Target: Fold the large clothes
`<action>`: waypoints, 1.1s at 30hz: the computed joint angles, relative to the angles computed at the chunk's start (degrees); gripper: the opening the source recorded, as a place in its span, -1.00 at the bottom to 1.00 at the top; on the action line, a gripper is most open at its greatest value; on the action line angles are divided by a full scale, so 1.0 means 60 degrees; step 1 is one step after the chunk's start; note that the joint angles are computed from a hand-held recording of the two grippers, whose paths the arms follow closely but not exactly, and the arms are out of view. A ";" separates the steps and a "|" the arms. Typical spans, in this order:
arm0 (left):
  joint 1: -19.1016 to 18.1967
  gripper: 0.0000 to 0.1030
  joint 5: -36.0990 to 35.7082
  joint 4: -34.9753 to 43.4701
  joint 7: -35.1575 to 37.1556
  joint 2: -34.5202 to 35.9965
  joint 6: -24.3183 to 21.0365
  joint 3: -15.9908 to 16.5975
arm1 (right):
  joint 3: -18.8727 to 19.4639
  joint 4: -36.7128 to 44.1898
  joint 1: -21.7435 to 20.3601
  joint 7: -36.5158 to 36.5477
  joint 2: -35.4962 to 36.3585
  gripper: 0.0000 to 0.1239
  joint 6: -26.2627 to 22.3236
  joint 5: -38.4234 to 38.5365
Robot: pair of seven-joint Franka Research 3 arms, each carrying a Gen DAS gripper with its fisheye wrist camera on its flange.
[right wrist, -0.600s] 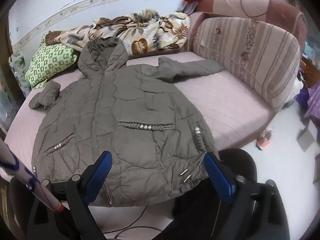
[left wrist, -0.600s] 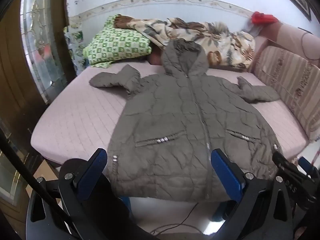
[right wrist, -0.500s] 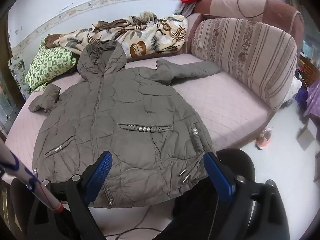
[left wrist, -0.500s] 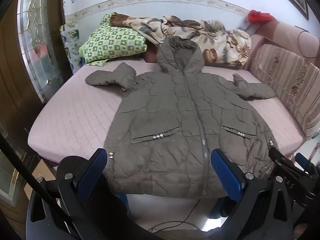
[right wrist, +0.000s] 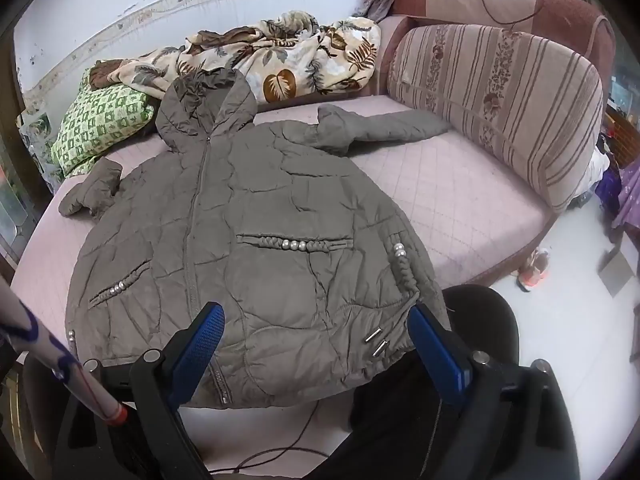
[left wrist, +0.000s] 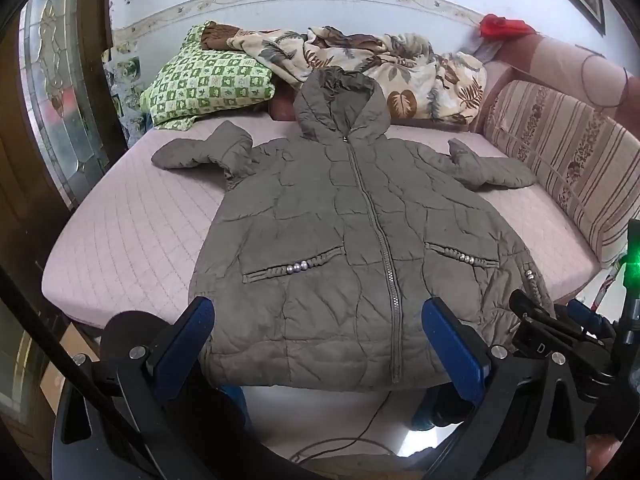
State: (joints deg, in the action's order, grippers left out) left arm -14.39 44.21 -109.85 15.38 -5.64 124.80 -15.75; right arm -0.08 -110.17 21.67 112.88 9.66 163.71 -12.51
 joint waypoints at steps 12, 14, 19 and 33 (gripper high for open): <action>0.0215 1.00 -0.0370 -0.0135 0.0262 0.0075 0.0332 0.0216 | -0.0051 0.0655 0.0188 -0.0106 0.0556 0.54 -0.0699 0.0028; 0.0244 1.00 -0.0383 -0.0180 0.0275 0.0077 0.0419 0.0225 | -0.0071 0.0714 0.0236 -0.0093 0.0608 0.54 -0.0781 -0.0024; 0.0281 1.00 -0.0400 -0.0206 0.0235 0.0103 0.0452 0.0232 | -0.0101 0.0868 0.0343 -0.0058 0.0718 0.54 -0.0964 -0.0166; 0.0208 1.00 -0.0477 -0.0053 0.0158 0.0254 -0.0389 0.0240 | -0.0060 0.0997 0.0391 -0.0254 0.0797 0.54 -0.1224 -0.0136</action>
State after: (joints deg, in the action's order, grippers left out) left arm -13.15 41.35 -110.17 16.33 -4.12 122.47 -14.31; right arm -0.45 -104.19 24.01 111.35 14.45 156.37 -13.33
